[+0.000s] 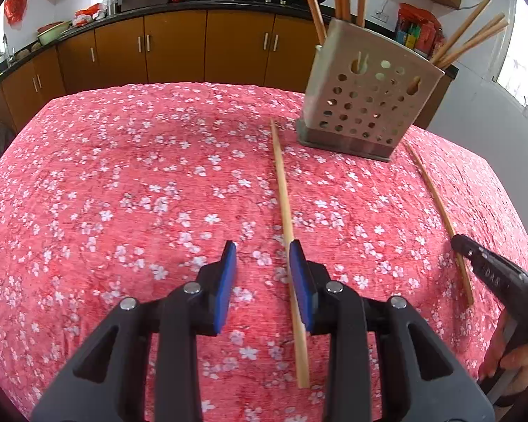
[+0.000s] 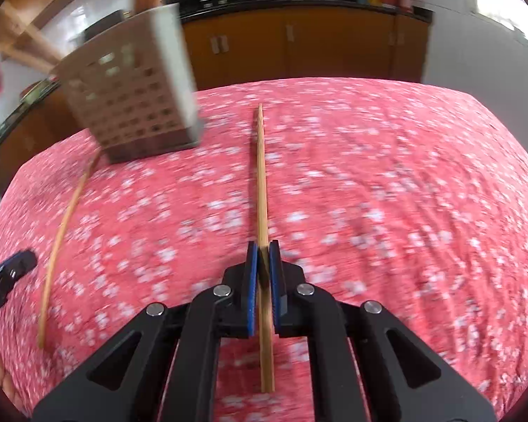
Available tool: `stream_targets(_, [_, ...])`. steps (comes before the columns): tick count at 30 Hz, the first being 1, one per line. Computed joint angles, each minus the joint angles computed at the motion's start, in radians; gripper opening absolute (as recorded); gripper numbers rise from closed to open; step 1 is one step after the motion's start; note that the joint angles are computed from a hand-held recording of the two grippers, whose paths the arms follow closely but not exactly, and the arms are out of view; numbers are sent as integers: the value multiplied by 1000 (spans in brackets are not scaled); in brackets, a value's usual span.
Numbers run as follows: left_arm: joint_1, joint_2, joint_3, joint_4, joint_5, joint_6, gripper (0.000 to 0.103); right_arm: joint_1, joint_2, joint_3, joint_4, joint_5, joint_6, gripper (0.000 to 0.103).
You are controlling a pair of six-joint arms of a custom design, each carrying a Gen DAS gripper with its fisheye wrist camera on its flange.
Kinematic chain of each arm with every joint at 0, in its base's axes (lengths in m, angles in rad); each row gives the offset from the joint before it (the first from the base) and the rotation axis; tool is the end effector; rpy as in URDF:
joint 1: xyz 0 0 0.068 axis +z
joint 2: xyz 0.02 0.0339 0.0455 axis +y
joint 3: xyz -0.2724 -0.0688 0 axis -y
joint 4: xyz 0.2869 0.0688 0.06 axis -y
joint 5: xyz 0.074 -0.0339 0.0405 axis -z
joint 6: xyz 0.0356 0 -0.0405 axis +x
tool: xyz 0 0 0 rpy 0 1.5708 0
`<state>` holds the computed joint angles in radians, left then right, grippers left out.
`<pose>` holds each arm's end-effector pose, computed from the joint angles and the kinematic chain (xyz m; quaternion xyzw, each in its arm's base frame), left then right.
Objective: Organize utensils
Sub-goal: 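Lower both tools to the table and grasp one chopstick each, then hold the grasped chopsticks on the table with both tools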
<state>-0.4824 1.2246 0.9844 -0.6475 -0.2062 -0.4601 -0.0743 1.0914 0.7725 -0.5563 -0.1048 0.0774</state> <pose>0.2596 -0.1277 0.2753 -0.0240 0.9376 -0.0649 0.3409 0.2553 -0.0153 0.2382 0.0533 0.9375 0.0498 0.3403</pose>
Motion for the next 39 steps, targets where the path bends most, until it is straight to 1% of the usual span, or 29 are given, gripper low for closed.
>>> stream_targets(4, [-12,21,6,15,15,-2,32,-42,11,9,-5,-13,-11,8])
stream_targets(10, [-41,73,22,25,-6,-3,31,-57,-2,2,-7,-20,-34,8])
stream_targets(11, [-44,90,29,18,-18,-9,28,-53,-6,0,-8,-18,-33,8])
stream_targets(12, [-50,96,27,21,-43,-10,20,-56,-6,0,-10,-21,-36,8])
stream_targets(13, [-54,104,31,17,-64,-8,17,-31,-1,1,-3,-5,-19,8])
stream_targets(14, [-49,109,35,17,-75,-2,11,-16,1,-3,3,4,-9,8])
stream_targets(15, [-38,112,38,16,-68,-1,9,-10,6,-1,6,7,-6,8])
stream_targets(17, [3,110,36,24,-52,2,8,-8,13,2,10,5,-8,8])
stream_targets(20, [73,110,32,26,-60,7,8,-10,18,3,17,5,-8,8])
stream_targets(24, [143,96,9,55,-42,60,9,-11,30,4,39,20,-23,8])
stream_targets(28, [145,88,-10,82,-52,87,10,-4,47,15,43,29,-24,8])
stream_targets(34, [155,88,-11,93,-25,75,11,-2,55,17,49,31,-24,8])
stream_targets(39, [158,79,-12,86,-21,76,12,-11,48,9,50,22,-28,8])
